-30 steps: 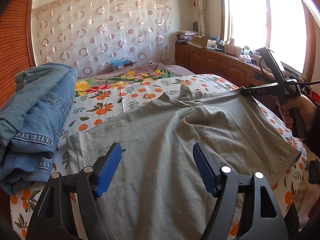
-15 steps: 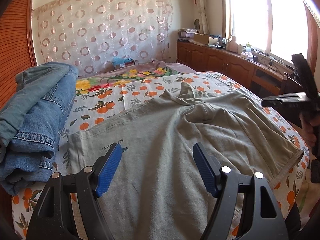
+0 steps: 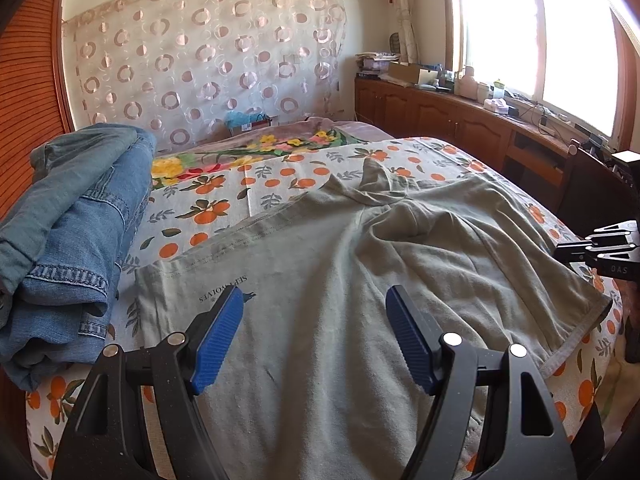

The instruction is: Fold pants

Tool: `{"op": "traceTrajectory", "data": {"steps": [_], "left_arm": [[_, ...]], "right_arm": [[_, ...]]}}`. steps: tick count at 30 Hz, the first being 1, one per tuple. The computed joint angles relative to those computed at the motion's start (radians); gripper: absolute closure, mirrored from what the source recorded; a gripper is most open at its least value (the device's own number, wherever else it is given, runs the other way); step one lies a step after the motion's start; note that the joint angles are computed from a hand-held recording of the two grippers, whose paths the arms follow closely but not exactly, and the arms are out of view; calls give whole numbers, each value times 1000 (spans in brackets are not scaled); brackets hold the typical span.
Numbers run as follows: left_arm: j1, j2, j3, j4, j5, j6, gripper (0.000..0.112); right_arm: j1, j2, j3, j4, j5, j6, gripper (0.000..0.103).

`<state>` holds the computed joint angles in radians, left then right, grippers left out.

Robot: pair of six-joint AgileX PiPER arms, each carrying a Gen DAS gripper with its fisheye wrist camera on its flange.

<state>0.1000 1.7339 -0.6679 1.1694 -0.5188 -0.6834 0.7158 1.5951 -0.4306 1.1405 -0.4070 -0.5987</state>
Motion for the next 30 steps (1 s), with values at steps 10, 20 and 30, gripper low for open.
{"op": "traceTrajectory", "data": {"steps": [10,20,30], "left_arm": [[-11,-4,0,-8,18,-1,37],[-18,-11,5,-30,37,11,35],[-20,-37,30,-82,27,63,35]], "right_arm": [[46,-38,102,-45,-108,175,102],[338,-79,189,128,-275,288,92],[586,-2,179,267,-405,383,57]]}}
